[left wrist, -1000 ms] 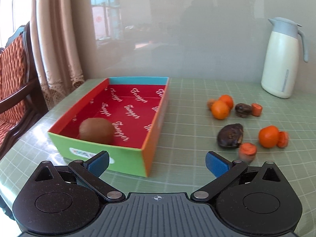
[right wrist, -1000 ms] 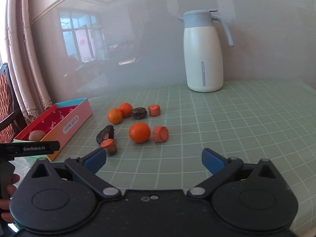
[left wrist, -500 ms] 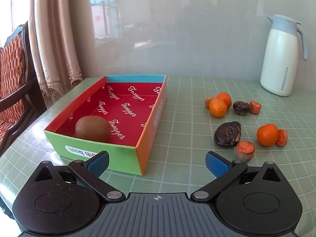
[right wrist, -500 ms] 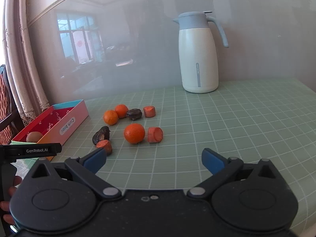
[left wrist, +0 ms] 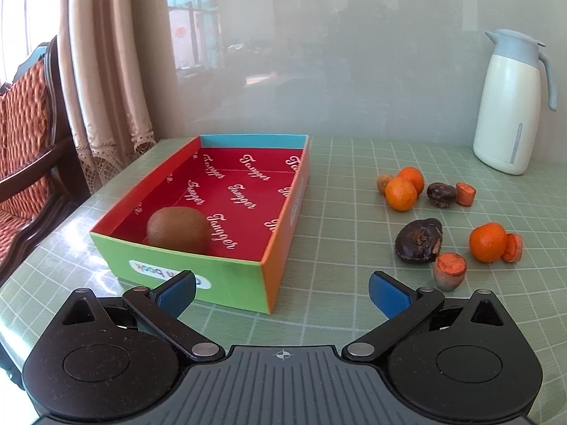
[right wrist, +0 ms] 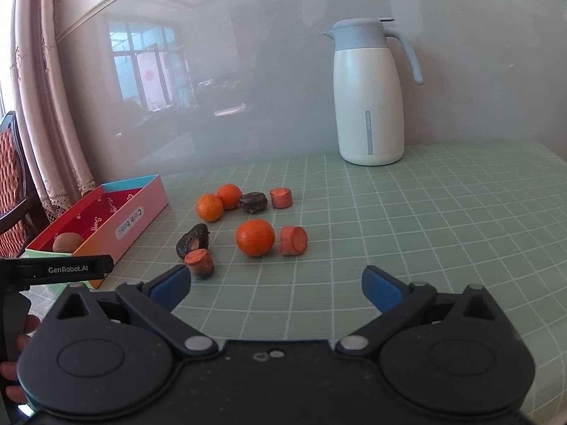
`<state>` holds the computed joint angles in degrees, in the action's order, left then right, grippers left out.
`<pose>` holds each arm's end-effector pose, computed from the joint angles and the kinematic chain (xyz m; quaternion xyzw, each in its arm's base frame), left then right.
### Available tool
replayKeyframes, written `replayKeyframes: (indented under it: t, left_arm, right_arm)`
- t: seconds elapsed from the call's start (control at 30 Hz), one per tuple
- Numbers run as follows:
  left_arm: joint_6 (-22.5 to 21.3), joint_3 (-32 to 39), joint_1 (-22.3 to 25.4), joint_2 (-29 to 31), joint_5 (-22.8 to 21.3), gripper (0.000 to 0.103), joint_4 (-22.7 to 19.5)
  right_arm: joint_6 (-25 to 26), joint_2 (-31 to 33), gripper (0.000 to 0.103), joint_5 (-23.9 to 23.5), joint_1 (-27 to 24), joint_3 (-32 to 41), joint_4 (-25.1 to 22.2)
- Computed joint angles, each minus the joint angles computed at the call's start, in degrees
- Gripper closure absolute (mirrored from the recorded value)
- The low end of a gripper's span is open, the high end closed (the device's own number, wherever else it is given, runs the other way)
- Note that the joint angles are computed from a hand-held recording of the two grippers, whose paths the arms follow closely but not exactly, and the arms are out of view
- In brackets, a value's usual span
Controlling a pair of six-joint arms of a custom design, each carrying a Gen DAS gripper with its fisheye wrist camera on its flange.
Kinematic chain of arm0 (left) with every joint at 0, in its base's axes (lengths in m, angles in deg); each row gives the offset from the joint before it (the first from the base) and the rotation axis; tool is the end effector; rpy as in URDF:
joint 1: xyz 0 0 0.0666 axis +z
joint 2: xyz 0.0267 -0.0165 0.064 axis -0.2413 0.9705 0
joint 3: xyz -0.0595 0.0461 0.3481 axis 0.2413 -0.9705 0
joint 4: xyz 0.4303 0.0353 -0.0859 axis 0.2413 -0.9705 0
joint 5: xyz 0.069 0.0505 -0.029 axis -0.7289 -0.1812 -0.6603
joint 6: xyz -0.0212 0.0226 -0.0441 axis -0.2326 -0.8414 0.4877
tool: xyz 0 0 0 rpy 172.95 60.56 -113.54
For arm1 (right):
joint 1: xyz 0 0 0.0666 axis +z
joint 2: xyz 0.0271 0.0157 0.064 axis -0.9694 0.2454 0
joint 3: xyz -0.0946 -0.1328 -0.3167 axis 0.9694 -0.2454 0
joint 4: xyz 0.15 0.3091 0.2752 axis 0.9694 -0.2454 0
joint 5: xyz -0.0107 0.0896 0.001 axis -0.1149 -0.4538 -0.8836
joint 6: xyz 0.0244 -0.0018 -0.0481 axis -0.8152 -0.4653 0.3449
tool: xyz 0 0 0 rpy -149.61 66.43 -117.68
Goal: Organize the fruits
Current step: 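Withdraw the open left gripper from the box, then grasp the carrot chunk beside the date with the right gripper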
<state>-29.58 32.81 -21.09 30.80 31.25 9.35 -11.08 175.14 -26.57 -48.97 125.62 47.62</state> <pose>0.6707 -0.0732 0.3170 -0.0718 0.8847 0.0859 0.4524 0.6008 0.2923 0.3278 0.0061 0.8596 0.0797 0.5046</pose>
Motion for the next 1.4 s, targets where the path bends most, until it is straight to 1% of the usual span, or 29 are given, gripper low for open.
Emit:
replayKeyframes:
  t: [0.2, 0.43, 0.57, 0.8, 0.9, 1.1, 1.3, 1.4]
  left_arm:
    - [0.1, -1.0, 1.0, -0.9, -0.4, 0.000, 0.3]
    - [1.2, -2.0, 2.4, -1.8, -1.0, 0.000, 0.1]
    - [1.0, -2.8, 2.9, -2.4, -1.6, 0.000, 0.7]
    - [1.1, -4.0, 3.7, -3.3, -2.4, 0.000, 0.9]
    - [1.3, -4.6, 4.2, -3.9, -2.9, 0.000, 1.1]
    - [1.5, -6.1, 5.2, -5.2, -3.6, 0.000, 1.4]
    - [2.0, -7.8, 6.5, -6.6, -4.1, 0.000, 1.9]
    - [2.2, -8.3, 7.1, -6.9, -4.1, 0.000, 1.9]
  right_arm:
    - [0.5, 2.1, 0.000, -0.7, 0.8, 2.6, -0.9]
    - [0.9, 4.7, 0.000, -0.3, 1.8, 6.1, -2.2]
    - [1.1, 5.9, 0.000, 0.3, 2.3, 7.6, -3.0]
    - [0.3, 7.6, 0.000, 0.9, 2.7, 9.9, -4.3]
    - [-0.2, 8.3, 0.000, 0.5, 2.8, 10.8, -4.6]
    - [0.9, 9.7, 0.000, 0.6, 3.4, 12.5, -4.8]
    - [0.5, 11.4, 0.000, 0.3, 3.4, 14.9, -5.8]
    - [1.9, 13.1, 0.000, 0.2, 3.4, 17.1, -6.2]
